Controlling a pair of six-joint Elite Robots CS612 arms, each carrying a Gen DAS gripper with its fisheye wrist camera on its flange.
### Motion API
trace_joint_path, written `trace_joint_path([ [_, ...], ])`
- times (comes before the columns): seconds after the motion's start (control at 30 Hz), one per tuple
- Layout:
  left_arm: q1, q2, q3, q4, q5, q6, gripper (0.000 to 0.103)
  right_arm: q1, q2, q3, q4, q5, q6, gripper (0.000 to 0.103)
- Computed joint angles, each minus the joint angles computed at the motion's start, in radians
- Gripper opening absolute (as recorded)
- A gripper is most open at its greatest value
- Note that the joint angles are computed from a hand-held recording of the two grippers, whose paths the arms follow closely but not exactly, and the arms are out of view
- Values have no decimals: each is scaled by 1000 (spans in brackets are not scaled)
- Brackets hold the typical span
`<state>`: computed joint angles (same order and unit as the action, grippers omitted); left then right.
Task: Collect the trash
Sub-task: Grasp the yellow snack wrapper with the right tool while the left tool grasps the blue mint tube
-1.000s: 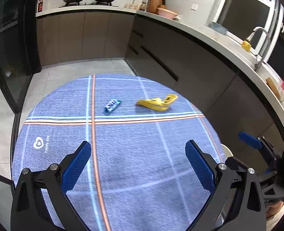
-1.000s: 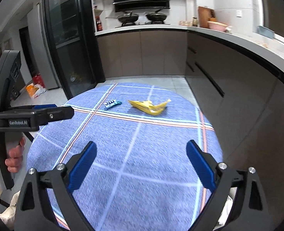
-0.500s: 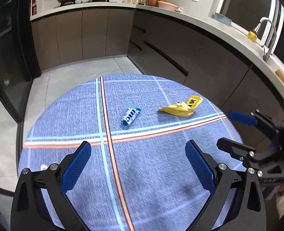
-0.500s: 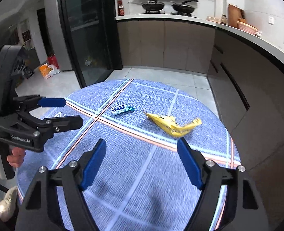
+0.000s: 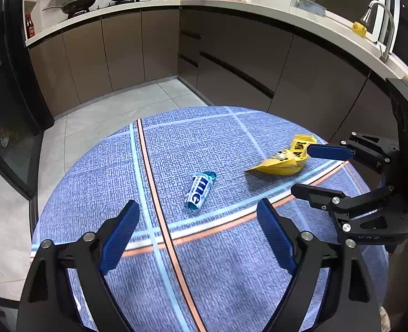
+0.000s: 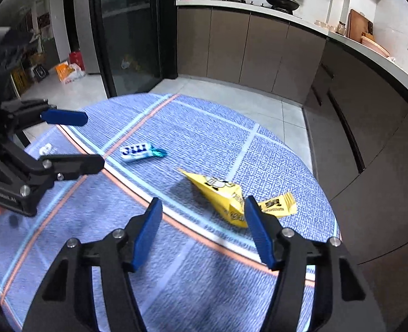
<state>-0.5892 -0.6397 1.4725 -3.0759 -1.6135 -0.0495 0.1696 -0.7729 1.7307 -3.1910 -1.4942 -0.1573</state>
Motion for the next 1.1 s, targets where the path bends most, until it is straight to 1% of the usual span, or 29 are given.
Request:
trace_joint_path([
  [0.1,3,13,-24,32,-8,9,76,-2,17,-20,18,-17,-2,58],
  [0.17,5,24,-42,52,-15,11,74,-4,25,-29,27,-22,2,49],
  [0.23,7,33,-57,67,-22,10,73,-8,32,-36,36,-20,11,44],
  [0.27,7,37,-62,70,-24,11,73,-10,36,-39,41,-18,16,38],
  [0.3,7,41,-68,73,-25,13,69,-11,39,-41,43,-20,18,31],
  [0.33,8,45,-76,80,-31,17,66,-11,41,-43,45,-23,25,22],
  [0.37,9,50,-85,91,-35,20,63,-11,42,-42,45,-29,36,18],
  [0.43,10,58,-100,102,-39,14,59,-16,40,-37,37,-21,86,17],
  [0.53,13,67,-116,112,-50,5,57,-22,33,-18,19,0,152,16],
  [0.6,14,72,-124,119,-47,13,46,-25,28,-5,8,22,185,16],
  [0.67,14,77,-132,140,-49,22,43,-24,26,4,-4,23,201,16],
  [0.73,13,81,-137,147,-46,20,42,-25,22,16,-17,29,220,16],
  [0.83,14,85,-143,157,-53,-1,40,-27,22,21,-25,33,258,16],
  [0.9,13,86,-149,168,-57,-19,33,-27,20,22,-22,32,270,16],
  [0.97,12,88,-152,168,-47,-30,31,-26,19,23,-21,35,268,16],
  [1.1,9,93,-164,178,-37,-54,19,-23,12,37,-27,32,273,16],
])
